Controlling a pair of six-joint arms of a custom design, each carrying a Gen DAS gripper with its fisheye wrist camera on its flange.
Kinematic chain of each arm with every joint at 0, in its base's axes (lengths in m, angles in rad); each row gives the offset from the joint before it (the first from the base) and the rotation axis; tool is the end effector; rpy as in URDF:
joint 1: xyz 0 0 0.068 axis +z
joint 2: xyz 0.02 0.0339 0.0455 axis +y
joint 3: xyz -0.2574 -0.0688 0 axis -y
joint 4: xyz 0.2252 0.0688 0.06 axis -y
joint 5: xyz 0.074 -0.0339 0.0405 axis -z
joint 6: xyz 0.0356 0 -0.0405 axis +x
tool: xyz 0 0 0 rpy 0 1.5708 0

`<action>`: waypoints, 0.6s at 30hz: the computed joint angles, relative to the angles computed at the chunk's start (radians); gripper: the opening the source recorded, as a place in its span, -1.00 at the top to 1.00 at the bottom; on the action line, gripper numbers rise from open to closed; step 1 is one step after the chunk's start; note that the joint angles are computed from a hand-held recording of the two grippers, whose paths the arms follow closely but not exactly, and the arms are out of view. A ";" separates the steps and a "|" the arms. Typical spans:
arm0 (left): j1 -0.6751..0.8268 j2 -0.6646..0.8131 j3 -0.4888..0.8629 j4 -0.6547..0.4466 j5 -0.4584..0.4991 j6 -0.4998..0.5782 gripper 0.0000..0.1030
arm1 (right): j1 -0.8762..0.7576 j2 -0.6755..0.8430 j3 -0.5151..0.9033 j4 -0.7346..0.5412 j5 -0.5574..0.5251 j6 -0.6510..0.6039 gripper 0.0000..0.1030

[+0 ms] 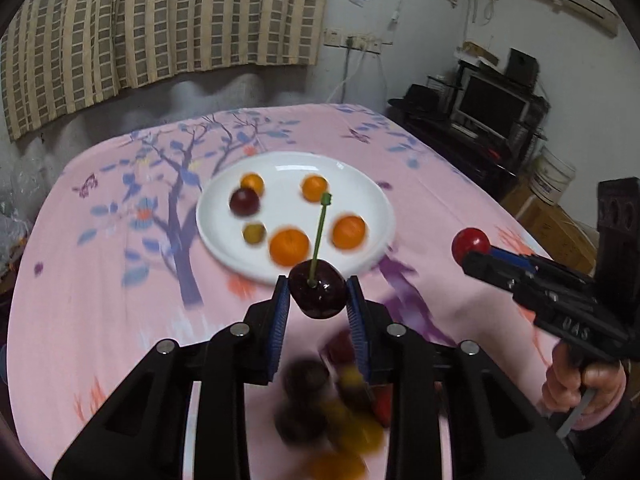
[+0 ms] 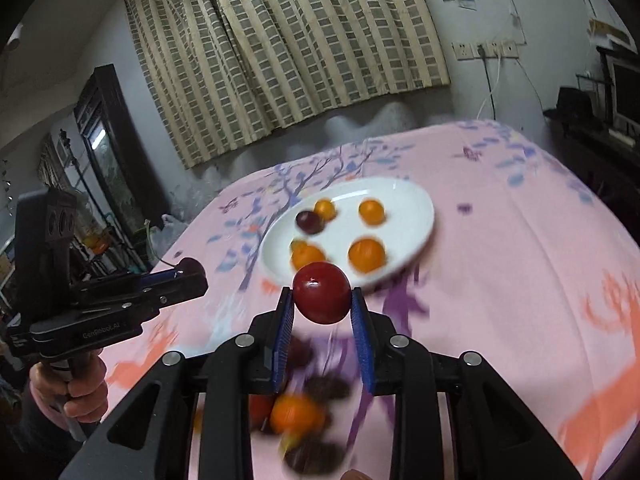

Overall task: Organize fruits
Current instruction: 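Grasp a red cherry tomato with the right tool while the left grasps a stemmed cherry, then place the tomato and cherry on the white plate and open both tools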

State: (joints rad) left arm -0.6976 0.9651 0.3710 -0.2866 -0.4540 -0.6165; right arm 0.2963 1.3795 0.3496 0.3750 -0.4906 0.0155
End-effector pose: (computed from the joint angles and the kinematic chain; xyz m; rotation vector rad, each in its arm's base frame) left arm 0.1335 -0.0915 0.1670 -0.0988 2.3360 -0.0854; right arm 0.2075 0.0809 0.1398 -0.5797 2.1517 0.7162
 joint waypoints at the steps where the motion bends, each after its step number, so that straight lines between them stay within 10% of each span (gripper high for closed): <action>1: 0.112 0.092 0.016 0.096 0.062 0.079 0.45 | 0.043 0.117 0.078 0.038 0.049 0.007 0.42; 10: 0.457 0.661 0.232 0.393 0.267 0.251 0.33 | 0.152 0.524 0.428 0.009 0.173 -0.038 0.30; 12: 0.457 0.648 0.233 0.367 0.243 0.224 -0.46 | 0.156 0.506 0.406 0.015 0.193 -0.035 -0.45; 13: 0.450 0.605 0.203 0.376 0.220 0.217 -0.77 | 0.150 0.473 0.376 0.025 0.184 -0.034 -0.45; 18: 0.324 0.211 0.041 0.218 0.095 0.188 -0.91 | 0.089 0.243 0.188 0.005 0.079 -0.113 -0.48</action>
State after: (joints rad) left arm -0.3733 1.1766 0.4119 -0.0685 -0.3592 -0.4281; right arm 0.3852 1.6224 0.5378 0.3805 -0.4120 -0.0975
